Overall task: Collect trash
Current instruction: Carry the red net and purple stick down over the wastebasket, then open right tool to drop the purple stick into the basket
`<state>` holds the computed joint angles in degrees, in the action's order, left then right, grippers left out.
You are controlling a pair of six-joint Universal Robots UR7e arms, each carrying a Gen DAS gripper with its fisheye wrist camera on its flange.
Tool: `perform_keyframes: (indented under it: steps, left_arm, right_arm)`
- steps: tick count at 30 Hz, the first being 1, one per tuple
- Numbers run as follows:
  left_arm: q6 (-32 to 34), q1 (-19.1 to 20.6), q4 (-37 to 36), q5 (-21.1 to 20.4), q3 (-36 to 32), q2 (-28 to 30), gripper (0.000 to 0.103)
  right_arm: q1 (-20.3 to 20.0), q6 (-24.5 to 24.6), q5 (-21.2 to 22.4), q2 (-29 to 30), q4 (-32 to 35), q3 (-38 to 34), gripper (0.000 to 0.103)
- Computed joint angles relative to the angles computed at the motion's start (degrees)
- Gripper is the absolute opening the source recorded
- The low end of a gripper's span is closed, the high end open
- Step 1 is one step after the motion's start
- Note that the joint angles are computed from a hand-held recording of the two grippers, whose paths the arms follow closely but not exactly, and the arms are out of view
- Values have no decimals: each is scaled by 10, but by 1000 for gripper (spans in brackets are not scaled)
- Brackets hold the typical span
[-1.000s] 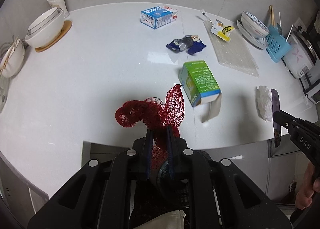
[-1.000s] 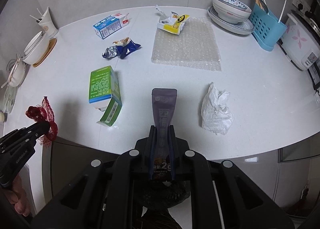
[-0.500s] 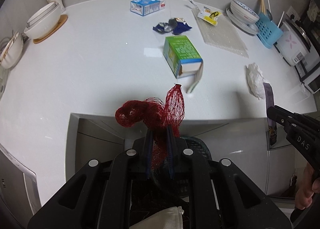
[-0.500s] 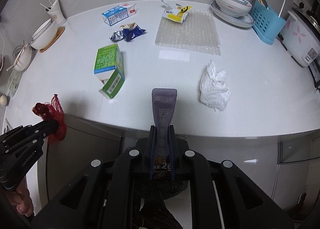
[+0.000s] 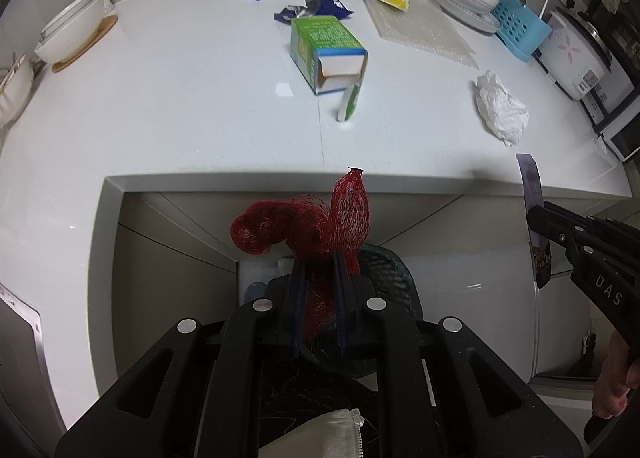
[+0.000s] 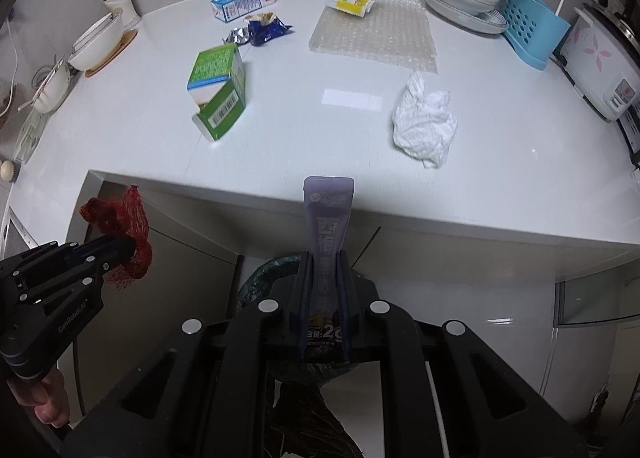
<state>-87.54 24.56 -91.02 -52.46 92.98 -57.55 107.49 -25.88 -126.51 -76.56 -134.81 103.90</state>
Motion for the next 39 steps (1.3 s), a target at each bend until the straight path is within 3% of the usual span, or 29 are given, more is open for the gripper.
perform_keyframes:
  steps: [10, 20, 39]
  left_arm:
    - [-5, -5, -50, -16, 51, 2, 12]
    - [-14, 1, -53, -16, 67, 16, 12]
    - [-20, 10, -143, -5, 127, 19, 12]
  right_arm:
    - [-35, -33, -1, -20, -24, 55, 11]
    - [-70, -55, 3, -18, -52, 87, 11]
    - [-105, -109, -1, 27, -134, 130, 12]
